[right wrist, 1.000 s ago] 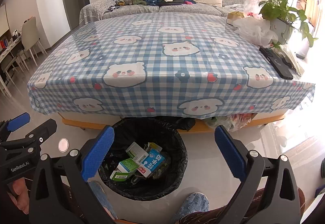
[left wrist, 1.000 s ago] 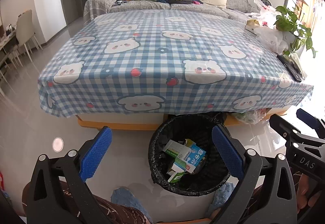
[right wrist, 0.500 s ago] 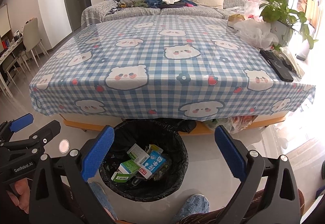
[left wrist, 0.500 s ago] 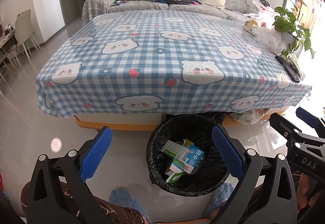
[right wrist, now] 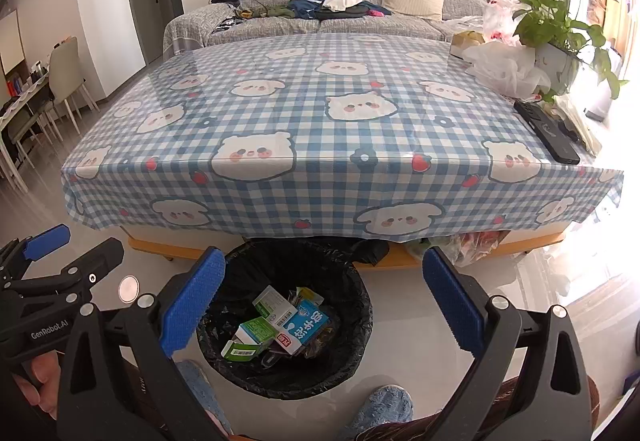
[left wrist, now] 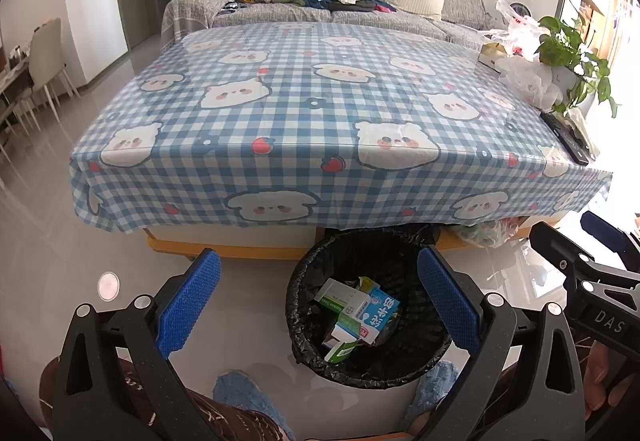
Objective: Collect trash
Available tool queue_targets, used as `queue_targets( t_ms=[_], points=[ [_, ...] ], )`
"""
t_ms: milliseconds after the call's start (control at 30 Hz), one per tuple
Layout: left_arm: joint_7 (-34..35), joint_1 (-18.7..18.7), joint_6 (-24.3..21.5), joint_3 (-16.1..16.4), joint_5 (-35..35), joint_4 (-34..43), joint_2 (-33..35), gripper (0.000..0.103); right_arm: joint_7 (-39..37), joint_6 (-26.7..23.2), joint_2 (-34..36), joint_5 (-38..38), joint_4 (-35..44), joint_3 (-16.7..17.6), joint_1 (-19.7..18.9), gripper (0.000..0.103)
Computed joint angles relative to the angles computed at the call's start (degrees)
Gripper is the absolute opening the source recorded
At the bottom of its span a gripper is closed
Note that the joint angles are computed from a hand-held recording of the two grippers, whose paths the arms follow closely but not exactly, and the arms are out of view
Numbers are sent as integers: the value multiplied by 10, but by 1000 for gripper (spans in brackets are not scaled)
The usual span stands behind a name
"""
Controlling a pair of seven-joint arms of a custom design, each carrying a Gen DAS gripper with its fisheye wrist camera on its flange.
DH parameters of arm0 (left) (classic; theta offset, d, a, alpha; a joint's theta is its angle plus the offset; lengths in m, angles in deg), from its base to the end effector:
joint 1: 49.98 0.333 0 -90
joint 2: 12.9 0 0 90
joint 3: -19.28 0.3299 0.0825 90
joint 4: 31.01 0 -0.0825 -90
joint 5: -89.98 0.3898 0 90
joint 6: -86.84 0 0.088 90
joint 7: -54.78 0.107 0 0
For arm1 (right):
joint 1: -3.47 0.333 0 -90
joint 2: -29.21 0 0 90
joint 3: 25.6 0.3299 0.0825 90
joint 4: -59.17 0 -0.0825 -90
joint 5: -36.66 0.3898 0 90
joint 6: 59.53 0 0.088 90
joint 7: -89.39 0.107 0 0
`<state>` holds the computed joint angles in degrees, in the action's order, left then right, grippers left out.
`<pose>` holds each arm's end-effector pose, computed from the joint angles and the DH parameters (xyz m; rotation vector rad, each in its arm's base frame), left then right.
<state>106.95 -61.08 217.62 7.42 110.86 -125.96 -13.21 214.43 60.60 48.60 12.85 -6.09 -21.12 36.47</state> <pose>0.5650 -0.2307 0.6810 -1.9119 1.7128 -0.6922 0.5756 0.4007 0.7034 -1.8929 1.6710 -0.6297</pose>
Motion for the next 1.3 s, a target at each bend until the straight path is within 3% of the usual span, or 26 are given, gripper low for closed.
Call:
queue_targets(
  t_ms=[1300],
  points=[
    [-2,-1,-3,0,8,4,0,97,0,3,-1,0,-2,0,-1,95]
  ],
)
